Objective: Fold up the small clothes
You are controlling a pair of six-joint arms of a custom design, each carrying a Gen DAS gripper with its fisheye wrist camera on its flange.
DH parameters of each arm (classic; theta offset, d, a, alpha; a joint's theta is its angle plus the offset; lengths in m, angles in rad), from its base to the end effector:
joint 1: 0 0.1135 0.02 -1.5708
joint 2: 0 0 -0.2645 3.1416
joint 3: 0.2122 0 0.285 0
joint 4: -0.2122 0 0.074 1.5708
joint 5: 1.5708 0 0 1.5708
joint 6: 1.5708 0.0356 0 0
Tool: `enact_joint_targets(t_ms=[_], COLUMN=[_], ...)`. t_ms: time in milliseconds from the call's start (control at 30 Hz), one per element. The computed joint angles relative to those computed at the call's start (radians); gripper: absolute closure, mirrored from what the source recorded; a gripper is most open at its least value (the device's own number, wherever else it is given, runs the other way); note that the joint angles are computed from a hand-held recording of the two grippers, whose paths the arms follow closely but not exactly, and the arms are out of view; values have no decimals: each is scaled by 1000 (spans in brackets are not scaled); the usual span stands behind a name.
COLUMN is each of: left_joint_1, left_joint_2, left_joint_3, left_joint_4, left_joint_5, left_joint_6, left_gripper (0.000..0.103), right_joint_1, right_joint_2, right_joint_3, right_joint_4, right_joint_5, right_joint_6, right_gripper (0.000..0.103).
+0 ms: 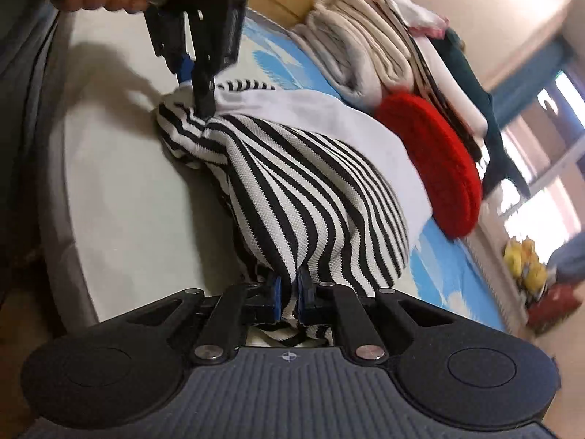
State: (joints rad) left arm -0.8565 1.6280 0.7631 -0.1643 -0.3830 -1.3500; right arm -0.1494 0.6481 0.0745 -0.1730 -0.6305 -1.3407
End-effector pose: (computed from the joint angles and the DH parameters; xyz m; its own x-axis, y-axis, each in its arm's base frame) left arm 0.2175 -0.2306 0.1128 -0.6836 -0.5931 -0.4253 -0.4219 0.7967 -0.4329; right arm 0.1526 -0.0017 0.1026 0.1464 -0.8173 -0.5572 -0.7241 0.2953 -0.6233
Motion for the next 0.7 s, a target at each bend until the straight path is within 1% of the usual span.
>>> enact_joint_targets(t_ms=[33, 67, 100, 133, 167, 200, 233, 267, 333, 367, 400, 433, 467, 500, 533, 567, 600, 667, 700], left_joint_1=[-2, -4, -8, -19, -26, -33, -42, -55, -75, -81, -86, -87, -85, -85, -86, -87, -85, -103, -119], left_joint_2=[-5, -9, -21, -28, -39, -47, -45, -43, -43, -45, -66, -62, -59, -66, -70, -74, -83, -112, -124], left_joint_3=[-9, -7, -8, -8, -14, -14, -4, 5, 21, 28, 19, 25, 26, 13, 6, 3, -2, -11, -3], left_joint_4=[15, 3, -19, -33, -32, -36, -50, -71, -105, -120, -136, -143, -141, -133, -133, -138, -144, -176, -209], left_joint_5=[-4, -14, -31, -54, -70, -80, -97, -118, -146, -154, -158, -161, -160, -161, -165, -172, -178, -208, -232], left_joint_6=[-1, -7, -21, -41, -46, -43, -42, -47, -57, -62, -68, -74, -77, -83, -92, -103, -108, -155, -184], left_gripper=[76, 61, 55, 46, 45, 45, 45, 45, 45, 45, 45, 45, 45, 45, 45, 45, 45, 45, 45], right_joint_1=[-16, -35, -64, -101, -145, -185, -219, -227, -187, -156, -110, -53, 5, 56, 78, 77, 87, 102, 96], right_joint_2=[21, 47, 72, 113, 155, 210, 247, 257, 237, 243, 251, 271, 304, 333, 322, 284, 236, 186, 207], right_joint_3=[24, 56, 111, 187, 264, 327, 384, 413, 416, 410, 397, 380, 366, 337, 264, 202, 171, 166, 184], right_joint_4=[-24, -60, -144, -257, -370, -434, -488, -484, -368, -322, -274, -239, -220, -185, -95, -36, -31, -90, -125], right_joint_5=[-15, -34, -62, -106, -170, -238, -315, -360, -367, -349, -307, -245, -162, -73, -36, -45, -34, -25, -35], right_joint_6=[14, 25, 34, 56, 87, 118, 178, 263, 453, 488, 502, 486, 452, 411, 382, 349, 330, 295, 257], right_gripper=[93, 88, 84, 80, 79, 79, 79, 79, 79, 81, 84, 91, 96, 96, 95, 95, 95, 95, 96])
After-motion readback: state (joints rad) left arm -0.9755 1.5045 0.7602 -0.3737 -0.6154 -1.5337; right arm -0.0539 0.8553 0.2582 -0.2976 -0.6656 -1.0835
